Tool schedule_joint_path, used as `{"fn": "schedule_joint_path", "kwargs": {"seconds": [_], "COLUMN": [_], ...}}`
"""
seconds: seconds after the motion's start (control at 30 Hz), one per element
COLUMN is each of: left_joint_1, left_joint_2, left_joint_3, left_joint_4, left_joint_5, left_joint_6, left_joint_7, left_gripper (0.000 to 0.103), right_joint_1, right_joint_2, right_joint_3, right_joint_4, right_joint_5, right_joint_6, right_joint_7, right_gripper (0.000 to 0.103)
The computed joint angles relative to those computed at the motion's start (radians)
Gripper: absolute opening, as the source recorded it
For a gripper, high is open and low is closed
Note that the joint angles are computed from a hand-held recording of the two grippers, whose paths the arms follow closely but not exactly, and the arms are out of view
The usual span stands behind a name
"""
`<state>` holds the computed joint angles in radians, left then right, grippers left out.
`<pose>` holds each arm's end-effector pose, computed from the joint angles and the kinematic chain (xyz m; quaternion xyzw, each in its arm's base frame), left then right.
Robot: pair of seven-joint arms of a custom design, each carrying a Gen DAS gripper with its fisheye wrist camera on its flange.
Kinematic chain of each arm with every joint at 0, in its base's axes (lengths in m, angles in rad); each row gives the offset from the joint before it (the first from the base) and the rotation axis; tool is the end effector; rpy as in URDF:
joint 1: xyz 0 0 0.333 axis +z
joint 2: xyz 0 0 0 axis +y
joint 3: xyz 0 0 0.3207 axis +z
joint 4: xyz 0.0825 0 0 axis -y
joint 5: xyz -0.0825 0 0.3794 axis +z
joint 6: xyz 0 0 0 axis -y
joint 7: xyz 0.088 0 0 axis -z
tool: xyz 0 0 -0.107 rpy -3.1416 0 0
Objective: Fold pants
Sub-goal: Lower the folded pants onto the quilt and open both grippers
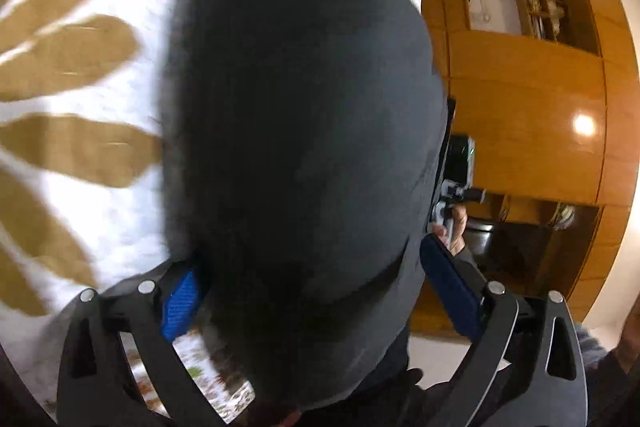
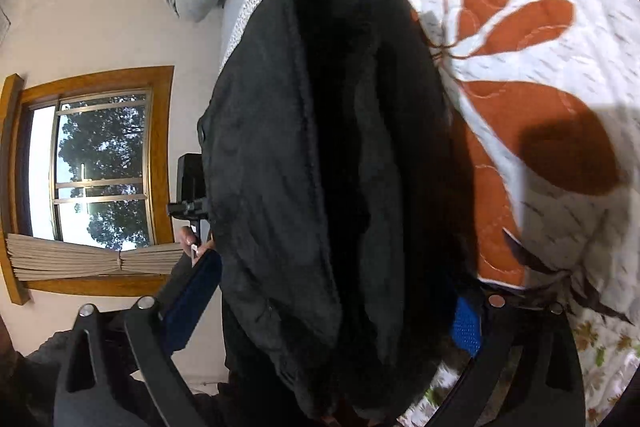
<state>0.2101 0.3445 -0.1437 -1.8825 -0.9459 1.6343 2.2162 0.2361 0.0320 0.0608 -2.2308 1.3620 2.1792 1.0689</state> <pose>0.5802 -0.0385 0.3421 0.5380 -0.6647 0.2990 0.4235 0.5011 0.1916 0.3813 -0.5752 0.6451 0.3422 0.3686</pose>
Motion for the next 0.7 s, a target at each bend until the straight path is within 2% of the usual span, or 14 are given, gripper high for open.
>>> {"fn": "schedule_joint_path", "kwargs": {"seconds": [0.07,0.1,0.13,0.17,0.2,0.23,0.27,0.33,0.43,0.57,0.7], "left_joint_1": [-0.008,-0.014,-0.019,-0.02,-0.014,-0.01,-0.011,-0.014,-0.01,0.0,0.024], "left_joint_2": [-0.016,-0.025,-0.043,-0.049,-0.063,-0.072,-0.083,-0.106,-0.121,-0.122,-0.045], "left_joint_3": [-0.004,-0.003,0.0,0.002,0.007,0.009,0.011,0.016,0.027,0.042,0.049], "left_joint_4": [-0.017,-0.029,-0.051,-0.058,-0.076,-0.086,-0.094,-0.11,-0.109,-0.071,0.084], "left_joint_5": [-0.016,-0.022,-0.022,-0.026,-0.037,-0.054,-0.063,-0.082,-0.107,-0.117,-0.108], "left_joint_6": [0.027,0.049,0.077,0.085,0.08,0.081,0.086,0.098,0.097,0.099,0.104], "left_joint_7": [-0.003,-0.014,-0.023,-0.03,-0.031,-0.032,-0.029,-0.024,-0.017,-0.012,-0.047], "left_gripper": [0.098,0.094,0.08,0.073,0.062,0.052,0.049,0.04,0.034,0.033,0.033], "right_joint_1": [0.008,0.011,0.016,0.021,0.023,0.022,0.023,0.032,0.047,0.062,0.06], "right_joint_2": [0.005,0.002,-0.005,0.001,0.0,-0.006,-0.011,-0.024,-0.032,0.0,0.141], "right_joint_3": [0.007,0.01,0.013,0.016,0.016,0.015,0.015,0.019,0.023,0.029,0.043], "right_joint_4": [0.005,0.002,-0.002,0.011,0.011,0.002,0.002,0.001,0.021,0.101,0.313], "right_joint_5": [-0.003,0.003,-0.005,-0.017,-0.015,0.023,0.025,0.029,0.04,0.008,-0.065], "right_joint_6": [0.021,0.031,0.049,0.06,0.06,0.052,0.055,0.076,0.095,0.109,0.107], "right_joint_7": [0.009,0.008,0.015,0.028,0.031,0.014,0.011,0.011,0.013,0.028,0.074], "right_gripper": [0.1,0.1,0.095,0.081,0.073,0.059,0.052,0.046,0.04,0.039,0.039]}}
